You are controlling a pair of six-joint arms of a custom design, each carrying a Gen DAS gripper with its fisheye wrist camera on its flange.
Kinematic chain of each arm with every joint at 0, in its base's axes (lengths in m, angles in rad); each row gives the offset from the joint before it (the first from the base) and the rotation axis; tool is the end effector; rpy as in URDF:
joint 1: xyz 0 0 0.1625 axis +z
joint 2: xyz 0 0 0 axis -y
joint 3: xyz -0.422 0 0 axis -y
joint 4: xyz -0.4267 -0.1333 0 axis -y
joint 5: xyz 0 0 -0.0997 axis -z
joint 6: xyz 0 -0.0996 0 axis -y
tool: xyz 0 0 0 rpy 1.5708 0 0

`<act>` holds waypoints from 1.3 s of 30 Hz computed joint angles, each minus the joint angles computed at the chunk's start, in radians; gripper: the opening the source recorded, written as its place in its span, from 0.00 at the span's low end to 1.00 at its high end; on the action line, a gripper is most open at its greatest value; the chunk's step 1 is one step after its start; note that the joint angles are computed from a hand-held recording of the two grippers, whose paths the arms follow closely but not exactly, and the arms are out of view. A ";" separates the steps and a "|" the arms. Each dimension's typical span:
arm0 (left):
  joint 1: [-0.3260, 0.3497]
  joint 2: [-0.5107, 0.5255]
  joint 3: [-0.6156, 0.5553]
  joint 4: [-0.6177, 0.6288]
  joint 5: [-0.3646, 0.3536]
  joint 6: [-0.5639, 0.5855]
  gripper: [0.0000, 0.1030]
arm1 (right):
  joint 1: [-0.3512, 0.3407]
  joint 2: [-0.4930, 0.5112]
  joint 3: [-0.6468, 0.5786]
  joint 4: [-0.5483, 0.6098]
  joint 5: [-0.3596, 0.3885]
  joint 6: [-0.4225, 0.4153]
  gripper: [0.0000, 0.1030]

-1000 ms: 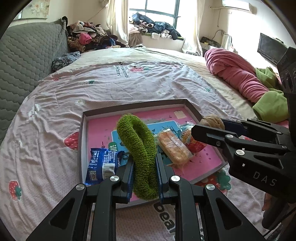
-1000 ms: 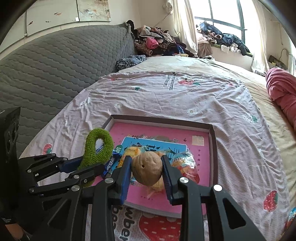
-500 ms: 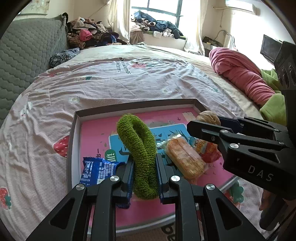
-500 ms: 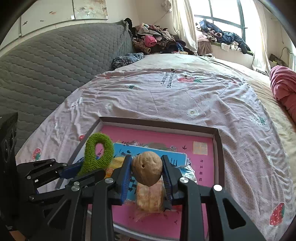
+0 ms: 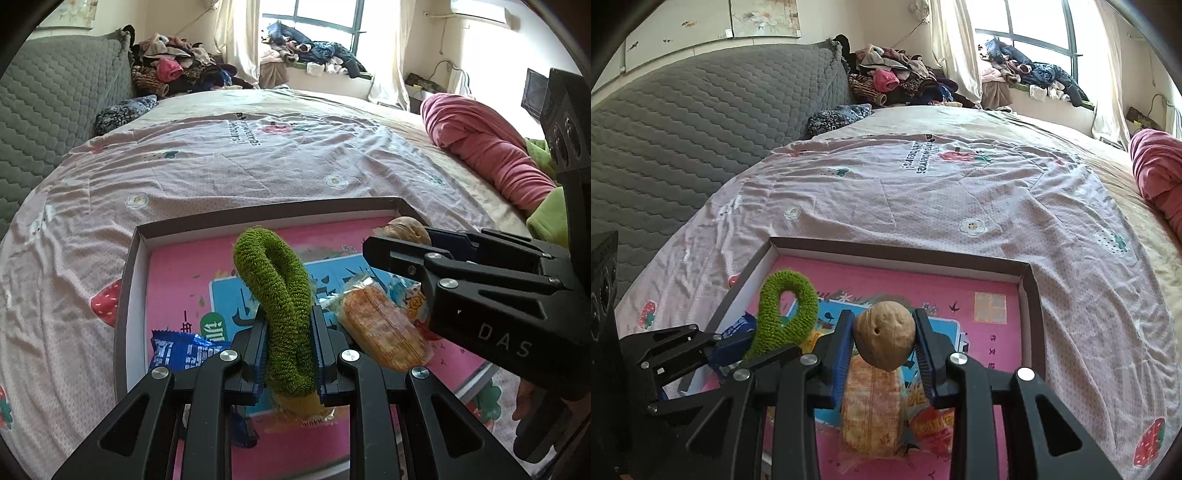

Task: Organize objects
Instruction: 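Lift the green ring and walnut and carry both over the pink tray, then lower the ring and walnut into the tray and open both tools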

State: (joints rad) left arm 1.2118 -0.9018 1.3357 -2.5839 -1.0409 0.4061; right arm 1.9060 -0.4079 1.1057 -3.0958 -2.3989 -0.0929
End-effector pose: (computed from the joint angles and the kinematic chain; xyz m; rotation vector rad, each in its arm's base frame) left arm -0.1019 -0.7942 0.2968 0.7483 2.4031 -0.7313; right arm 0.3301 -0.7654 0.0835 0.0527 -2.2420 1.0764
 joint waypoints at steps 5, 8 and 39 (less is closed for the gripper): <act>0.002 0.017 -0.018 -0.008 0.004 0.012 0.20 | -0.009 0.014 -0.033 0.028 -0.014 -0.011 0.31; 0.005 0.030 -0.033 -0.004 0.002 0.010 0.20 | -0.019 0.022 -0.053 0.054 -0.021 0.002 0.31; 0.019 0.120 -0.135 -0.024 0.049 0.017 0.31 | -0.061 0.045 -0.122 0.297 -0.039 0.154 0.32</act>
State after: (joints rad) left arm 1.2312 -0.7821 1.2004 -2.6081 -0.9918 0.4230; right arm 1.8454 -0.3633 0.9834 -2.7984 -2.4379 0.0608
